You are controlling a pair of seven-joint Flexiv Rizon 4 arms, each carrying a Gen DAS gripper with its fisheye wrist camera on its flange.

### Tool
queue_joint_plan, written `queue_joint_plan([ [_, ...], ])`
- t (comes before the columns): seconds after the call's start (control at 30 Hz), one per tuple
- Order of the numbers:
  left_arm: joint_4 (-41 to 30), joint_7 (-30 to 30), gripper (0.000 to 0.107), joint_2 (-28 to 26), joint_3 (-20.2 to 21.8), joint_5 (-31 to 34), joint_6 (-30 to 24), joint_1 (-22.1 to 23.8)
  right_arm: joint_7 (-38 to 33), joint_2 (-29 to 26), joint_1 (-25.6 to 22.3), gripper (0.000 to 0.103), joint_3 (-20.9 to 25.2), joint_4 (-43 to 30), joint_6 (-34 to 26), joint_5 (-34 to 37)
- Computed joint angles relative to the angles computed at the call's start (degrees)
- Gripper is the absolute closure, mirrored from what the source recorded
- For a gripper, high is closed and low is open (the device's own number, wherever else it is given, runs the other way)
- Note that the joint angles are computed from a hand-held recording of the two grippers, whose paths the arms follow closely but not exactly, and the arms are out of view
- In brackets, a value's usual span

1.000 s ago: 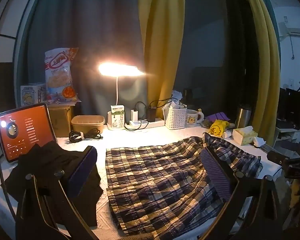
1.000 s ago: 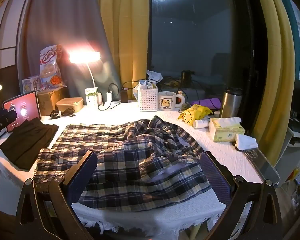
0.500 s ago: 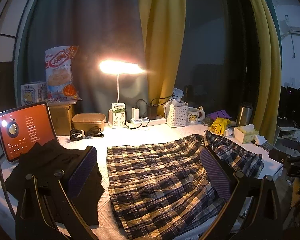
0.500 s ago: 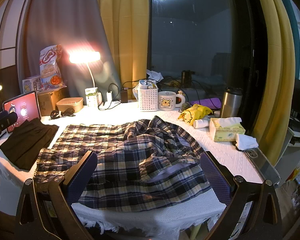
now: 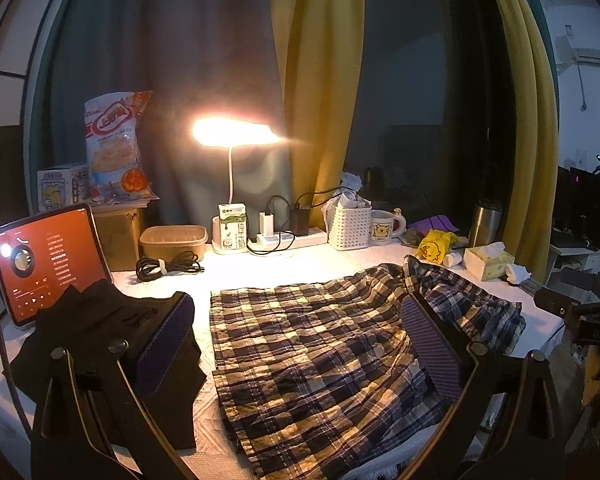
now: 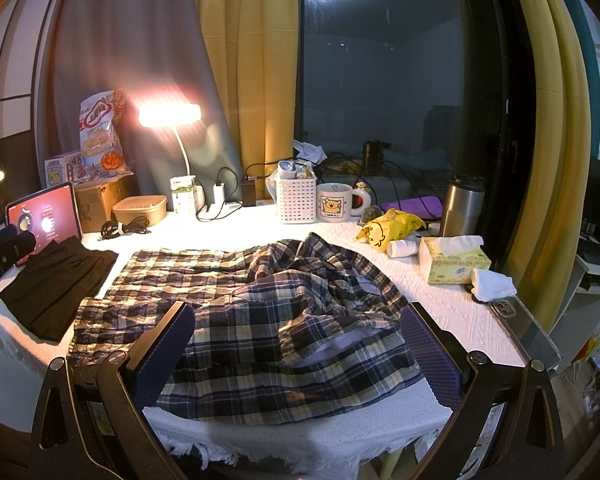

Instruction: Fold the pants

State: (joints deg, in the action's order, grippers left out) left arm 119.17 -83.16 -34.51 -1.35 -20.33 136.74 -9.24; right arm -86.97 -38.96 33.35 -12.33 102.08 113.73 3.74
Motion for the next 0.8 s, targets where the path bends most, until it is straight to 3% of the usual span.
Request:
queue_joint_plan([
  [0.8, -0.1, 0.4, 0.005, 0.0, -0.1, 0.6, -0.7, -0.2, 0.0, 0.1, 0.2, 0.000, -0.1, 0.0, -0.2, 0.1],
])
